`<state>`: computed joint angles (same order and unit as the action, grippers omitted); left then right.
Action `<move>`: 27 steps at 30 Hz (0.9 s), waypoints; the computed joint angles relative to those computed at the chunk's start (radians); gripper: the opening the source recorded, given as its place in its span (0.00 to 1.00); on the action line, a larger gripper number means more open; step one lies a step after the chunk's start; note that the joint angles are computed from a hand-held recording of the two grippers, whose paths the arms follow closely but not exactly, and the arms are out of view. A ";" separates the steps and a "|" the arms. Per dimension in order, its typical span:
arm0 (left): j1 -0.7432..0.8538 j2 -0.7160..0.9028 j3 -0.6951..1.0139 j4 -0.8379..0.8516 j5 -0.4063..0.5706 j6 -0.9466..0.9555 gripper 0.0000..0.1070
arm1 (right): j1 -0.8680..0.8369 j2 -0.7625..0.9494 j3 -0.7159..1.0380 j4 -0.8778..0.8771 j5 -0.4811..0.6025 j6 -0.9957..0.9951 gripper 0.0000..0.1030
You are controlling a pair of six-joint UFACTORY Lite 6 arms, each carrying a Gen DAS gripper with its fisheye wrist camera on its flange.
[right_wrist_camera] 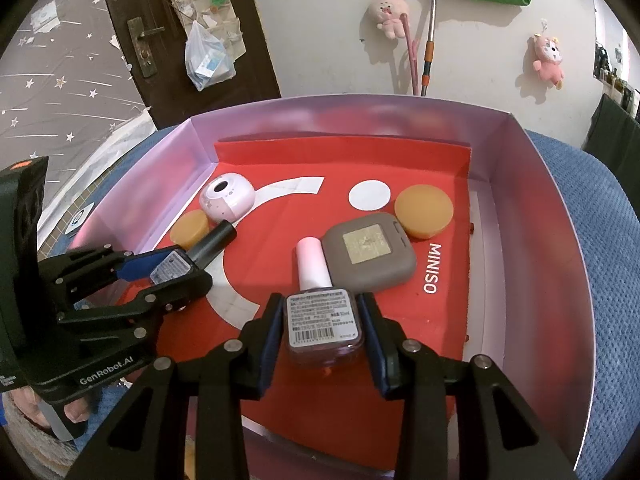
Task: Organize rigid objects
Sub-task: 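Lower and release the dark bottle with left tool while right tool releases the pink-capped bottle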
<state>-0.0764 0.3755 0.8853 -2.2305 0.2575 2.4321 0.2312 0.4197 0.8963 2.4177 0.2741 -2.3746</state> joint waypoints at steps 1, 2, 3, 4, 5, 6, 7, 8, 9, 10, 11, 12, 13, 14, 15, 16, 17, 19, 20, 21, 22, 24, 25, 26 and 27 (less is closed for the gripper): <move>0.001 -0.009 -0.010 -0.016 0.006 0.015 0.45 | 0.000 -0.001 -0.001 -0.002 0.001 0.003 0.40; -0.003 -0.025 -0.024 -0.074 0.010 0.071 0.53 | 0.001 -0.001 -0.002 -0.004 0.001 0.004 0.40; -0.008 -0.038 -0.036 -0.130 0.012 0.127 0.56 | -0.001 0.000 0.000 -0.007 0.002 0.006 0.40; -0.011 -0.050 -0.046 -0.170 0.014 0.168 0.56 | -0.001 -0.003 -0.005 -0.003 0.003 0.003 0.40; -0.012 -0.062 -0.054 -0.181 0.016 0.183 0.57 | -0.001 -0.003 -0.005 -0.003 0.003 0.003 0.40; -0.012 -0.070 -0.060 -0.178 0.018 0.182 0.57 | -0.003 -0.002 -0.005 -0.008 0.005 0.008 0.40; -0.012 -0.077 -0.065 -0.172 0.019 0.175 0.57 | -0.002 -0.005 -0.007 -0.007 0.005 0.008 0.40; -0.010 -0.083 -0.069 -0.165 0.019 0.169 0.57 | 0.000 -0.008 -0.010 -0.007 0.005 0.010 0.40; -0.008 -0.085 -0.071 -0.164 0.020 0.169 0.59 | -0.001 -0.013 -0.017 -0.007 0.009 0.009 0.41; -0.006 -0.089 -0.073 -0.163 0.021 0.169 0.60 | 0.001 -0.026 -0.028 0.004 0.012 0.000 0.43; -0.005 -0.095 -0.077 -0.167 0.021 0.172 0.61 | 0.002 -0.038 -0.037 0.011 0.015 -0.008 0.47; -0.008 -0.101 -0.081 -0.173 0.018 0.173 0.61 | 0.003 -0.052 -0.048 0.018 0.018 -0.016 0.48; -0.007 -0.108 -0.086 -0.171 0.019 0.169 0.61 | 0.005 -0.070 -0.061 0.028 0.017 -0.026 0.50; -0.005 -0.115 -0.092 -0.166 0.021 0.163 0.61 | 0.007 -0.082 -0.068 0.032 0.017 -0.030 0.50; -0.006 -0.121 -0.097 -0.166 0.021 0.162 0.61 | 0.008 -0.095 -0.078 0.034 0.017 -0.033 0.50; -0.005 -0.128 -0.101 -0.168 0.020 0.163 0.61 | 0.007 -0.105 -0.087 0.032 0.021 -0.031 0.51; -0.006 -0.135 -0.107 -0.178 0.018 0.171 0.62 | 0.006 -0.112 -0.094 0.029 0.022 -0.027 0.52; -0.010 -0.148 -0.120 -0.202 0.015 0.194 0.64 | 0.003 -0.128 -0.110 0.026 0.030 -0.024 0.57; -0.012 -0.155 -0.128 -0.220 0.017 0.212 0.68 | 0.002 -0.136 -0.119 0.030 0.035 -0.028 0.60; -0.014 -0.160 -0.134 -0.240 0.017 0.232 0.70 | 0.002 -0.141 -0.125 0.033 0.037 -0.030 0.61; -0.016 -0.168 -0.143 -0.272 0.017 0.262 0.71 | 0.003 -0.150 -0.133 0.030 0.040 -0.026 0.61; -0.016 -0.173 -0.147 -0.286 0.015 0.276 0.71 | 0.001 -0.163 -0.147 0.014 0.050 -0.008 0.63; -0.014 -0.176 -0.150 -0.294 0.015 0.284 0.71 | 0.000 -0.172 -0.155 0.015 0.052 -0.007 0.66; -0.013 -0.177 -0.152 -0.299 0.015 0.290 0.72 | 0.000 -0.180 -0.161 0.017 0.054 -0.009 0.68; -0.012 -0.180 -0.154 -0.294 0.016 0.286 0.73 | 0.001 -0.192 -0.171 0.024 0.056 -0.016 0.69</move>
<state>-0.0886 0.1952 0.7309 -2.5248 0.2735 2.7177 0.2327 0.2276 0.7249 2.4417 0.3297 -2.3903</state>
